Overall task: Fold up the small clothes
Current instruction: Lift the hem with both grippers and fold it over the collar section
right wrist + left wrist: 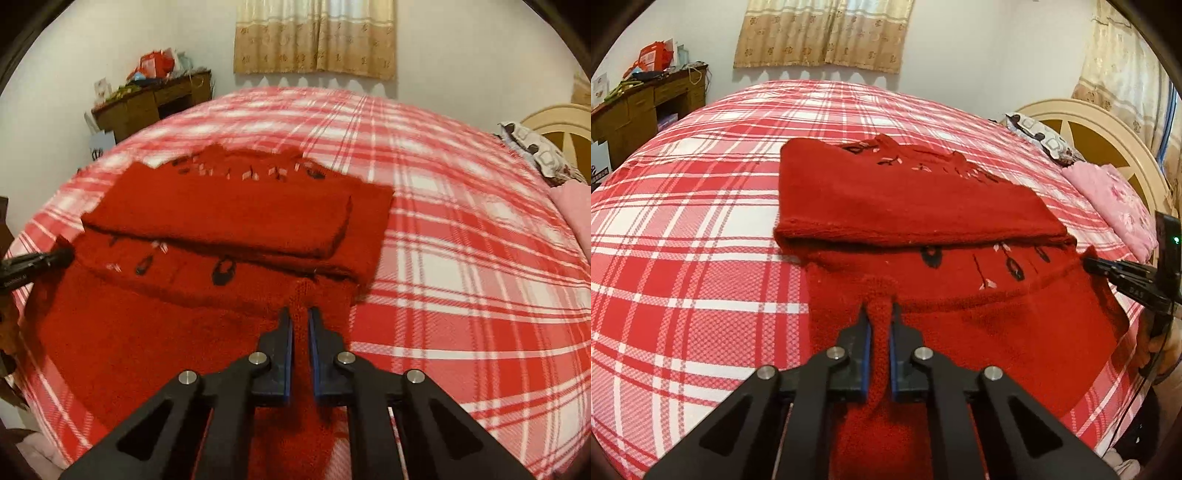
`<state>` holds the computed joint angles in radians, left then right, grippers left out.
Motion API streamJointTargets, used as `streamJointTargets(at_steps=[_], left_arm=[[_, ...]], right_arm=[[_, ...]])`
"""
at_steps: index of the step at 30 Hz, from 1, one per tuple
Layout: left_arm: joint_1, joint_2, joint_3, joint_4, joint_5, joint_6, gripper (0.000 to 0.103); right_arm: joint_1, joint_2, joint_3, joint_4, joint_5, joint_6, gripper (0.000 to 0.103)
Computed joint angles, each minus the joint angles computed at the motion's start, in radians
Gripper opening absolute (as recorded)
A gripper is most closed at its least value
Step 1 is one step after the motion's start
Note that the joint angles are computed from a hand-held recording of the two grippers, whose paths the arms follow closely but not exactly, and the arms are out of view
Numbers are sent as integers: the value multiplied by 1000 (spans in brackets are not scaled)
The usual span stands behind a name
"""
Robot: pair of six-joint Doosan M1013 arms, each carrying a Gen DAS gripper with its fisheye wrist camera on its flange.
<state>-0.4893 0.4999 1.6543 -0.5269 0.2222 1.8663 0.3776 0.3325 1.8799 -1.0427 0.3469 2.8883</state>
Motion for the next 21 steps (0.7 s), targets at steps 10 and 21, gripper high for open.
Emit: streamJointTargets(at_steps=[10,21], left_arm=[[7,-33,-26,-95,-40,61,7],[16,25,-165,418,4,-526,7]], right_arm=[[20,-33,-23,-267,34,252,7],[-41,7,-127,-142,16,177,7]])
